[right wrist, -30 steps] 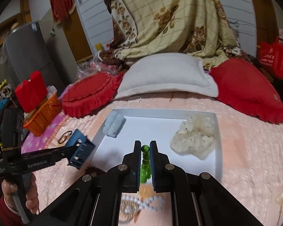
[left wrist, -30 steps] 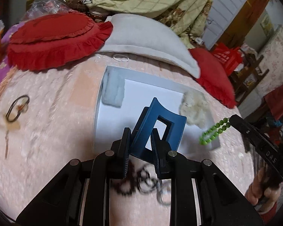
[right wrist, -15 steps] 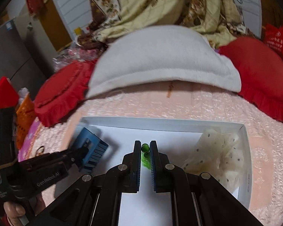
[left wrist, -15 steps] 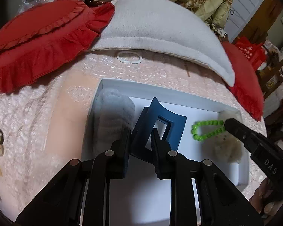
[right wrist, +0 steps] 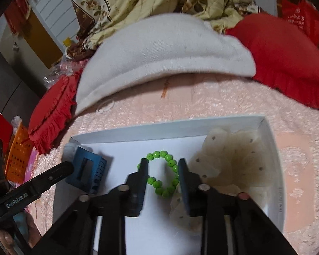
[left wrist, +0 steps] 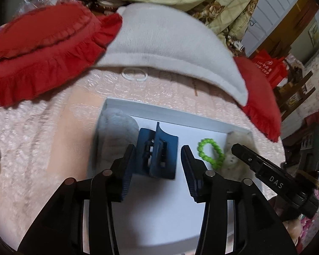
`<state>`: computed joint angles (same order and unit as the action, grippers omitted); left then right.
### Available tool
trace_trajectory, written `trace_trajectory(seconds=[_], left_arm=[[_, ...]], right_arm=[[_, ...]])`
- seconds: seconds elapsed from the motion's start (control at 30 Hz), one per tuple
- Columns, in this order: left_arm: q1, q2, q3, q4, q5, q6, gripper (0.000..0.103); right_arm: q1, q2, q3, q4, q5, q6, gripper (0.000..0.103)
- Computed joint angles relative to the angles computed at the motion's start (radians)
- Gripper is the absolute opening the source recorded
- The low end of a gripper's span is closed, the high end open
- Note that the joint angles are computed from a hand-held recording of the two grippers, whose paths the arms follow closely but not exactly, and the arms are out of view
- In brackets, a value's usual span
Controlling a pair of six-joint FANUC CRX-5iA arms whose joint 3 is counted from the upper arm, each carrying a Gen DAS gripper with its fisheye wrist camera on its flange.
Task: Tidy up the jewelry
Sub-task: 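Place the blue claw clip in the tray with the left tool while the right places the green bracelet, then grasp the brown bead bracelet with the left tool while the right grasps the clear coil tie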
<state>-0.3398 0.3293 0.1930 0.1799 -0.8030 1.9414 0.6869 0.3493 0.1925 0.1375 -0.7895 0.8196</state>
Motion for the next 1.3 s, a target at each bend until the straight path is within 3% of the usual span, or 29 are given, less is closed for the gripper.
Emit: trace_trajectory(seconds=[0.2,0.4,0.63,0.83,0.93,1.1,1.23,1.27,1.3], left_arm=[[-0.030,-0.193,-0.112,-0.122,-0.003,0.102,0.043],[-0.074,-0.315,-0.191,-0.282,-0.072,0.219,0.043],[-0.046,-0.364,-0.362,-0.186,0.010,0.152,0.043],[-0.031,-0.355,-0.440,-0.118,0.081,0.058,0.043],[-0.030,-0.351,-0.448,-0.131,0.087,0.053,0.043],[-0.011,-0.332,-0.471,-0.052,0.096,-0.041,0.043],[-0.041,-0.301,-0.432,-0.132,0.082,0.006,0.041],[-0.050,-0.296,-0.421,-0.153,0.072,0.017,0.036],[-0.054,-0.292,-0.414,-0.159,0.065,0.011,0.019]], right_arm=[[0.054,-0.137,-0.125,0.058,0.021,-0.014,0.029],[0.140,-0.337,-0.341,0.045,0.043,-0.039,0.029],[0.251,-0.465,-0.537,0.090,0.072,-0.200,0.029],[0.322,-0.479,-0.611,0.173,0.098,-0.376,0.029],[0.346,-0.452,-0.612,0.241,0.076,-0.439,0.029],[0.366,-0.422,-0.614,0.315,0.095,-0.506,0.029],[0.378,-0.385,-0.592,0.344,0.070,-0.507,0.029],[0.379,-0.380,-0.589,0.345,0.066,-0.506,0.029],[0.379,-0.376,-0.586,0.340,0.064,-0.499,0.029]])
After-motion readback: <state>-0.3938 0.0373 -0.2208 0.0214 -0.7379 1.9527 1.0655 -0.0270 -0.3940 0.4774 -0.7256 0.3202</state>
